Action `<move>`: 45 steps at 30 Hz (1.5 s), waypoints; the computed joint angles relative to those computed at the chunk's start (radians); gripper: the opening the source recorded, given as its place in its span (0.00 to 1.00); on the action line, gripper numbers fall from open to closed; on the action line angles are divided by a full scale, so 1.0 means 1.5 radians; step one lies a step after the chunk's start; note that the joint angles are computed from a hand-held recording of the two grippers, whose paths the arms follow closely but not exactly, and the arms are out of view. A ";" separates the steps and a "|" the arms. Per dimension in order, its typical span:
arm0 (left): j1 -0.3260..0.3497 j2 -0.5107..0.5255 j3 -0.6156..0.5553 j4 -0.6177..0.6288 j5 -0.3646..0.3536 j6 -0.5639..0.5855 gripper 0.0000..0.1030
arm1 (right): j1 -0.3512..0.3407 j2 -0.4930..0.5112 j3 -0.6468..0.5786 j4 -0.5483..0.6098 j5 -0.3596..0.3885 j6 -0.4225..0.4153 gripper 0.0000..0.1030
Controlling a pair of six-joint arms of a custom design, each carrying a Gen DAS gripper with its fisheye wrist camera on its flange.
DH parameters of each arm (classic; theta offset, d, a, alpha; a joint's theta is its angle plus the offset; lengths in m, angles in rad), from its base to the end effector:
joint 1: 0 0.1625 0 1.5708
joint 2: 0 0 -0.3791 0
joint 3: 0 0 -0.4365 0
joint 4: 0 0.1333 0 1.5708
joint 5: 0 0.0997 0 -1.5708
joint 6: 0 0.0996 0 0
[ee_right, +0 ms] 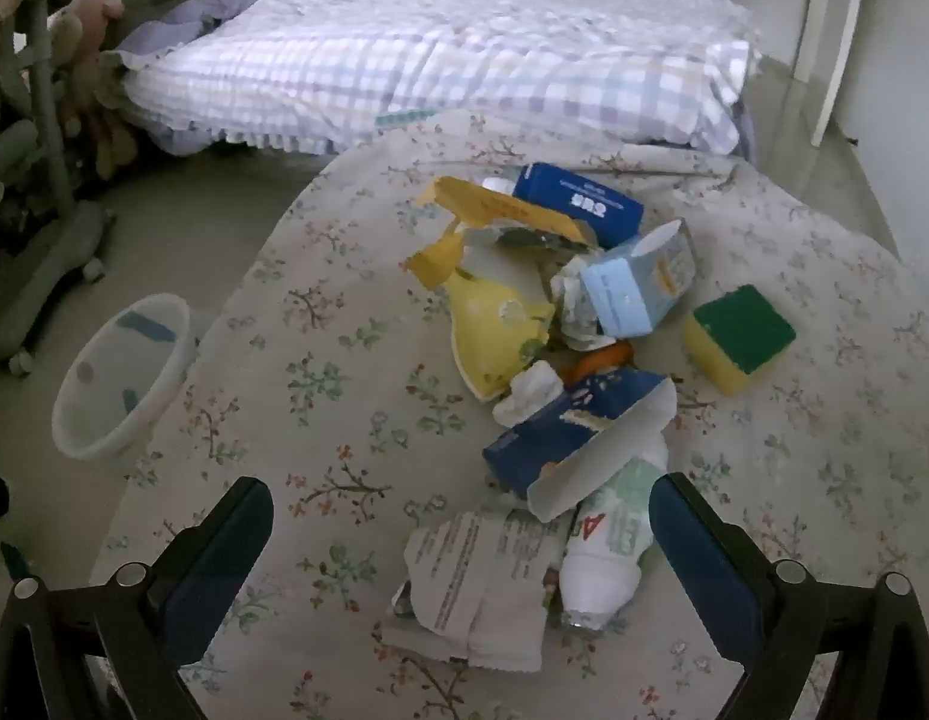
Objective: Collect trash
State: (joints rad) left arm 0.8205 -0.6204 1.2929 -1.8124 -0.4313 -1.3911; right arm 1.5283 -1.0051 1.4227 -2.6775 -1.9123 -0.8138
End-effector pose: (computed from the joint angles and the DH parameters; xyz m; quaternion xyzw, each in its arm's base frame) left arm -0.3294 -0.6815 0.0315 -0.1496 0.8170 -0.3761 0.4106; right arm 0.0685 -0.7424 0.2965 0.2957 -0.8810 0.2364 0.2837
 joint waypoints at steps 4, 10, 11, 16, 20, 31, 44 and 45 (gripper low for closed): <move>0.004 -0.003 0.003 -0.006 -0.001 0.006 1.00 | 0.001 -0.002 0.003 0.001 -0.001 0.000 1.00; -0.007 0.004 -0.001 0.009 0.007 -0.016 1.00 | 0.005 0.000 0.011 -0.018 -0.009 -0.010 1.00; -0.007 0.006 -0.003 0.009 0.006 -0.017 1.00 | 0.005 0.001 0.010 -0.018 -0.009 -0.010 1.00; -0.002 0.002 0.005 -0.011 0.005 0.001 1.00 | 0.007 0.001 0.013 -0.019 -0.013 -0.016 1.00; -0.001 0.004 0.002 -0.009 0.004 -0.001 1.00 | 0.007 0.002 0.013 -0.023 -0.013 -0.018 1.00; -0.001 0.001 0.007 -0.019 0.002 0.004 1.00 | 0.008 0.002 0.017 -0.027 -0.012 -0.020 1.00; -0.001 0.002 0.005 -0.017 0.001 0.003 1.00 | 0.009 0.005 0.019 -0.031 -0.014 -0.023 1.00; 0.000 0.003 0.005 -0.018 0.001 0.003 1.00 | 0.009 0.004 0.019 -0.030 -0.014 -0.022 1.00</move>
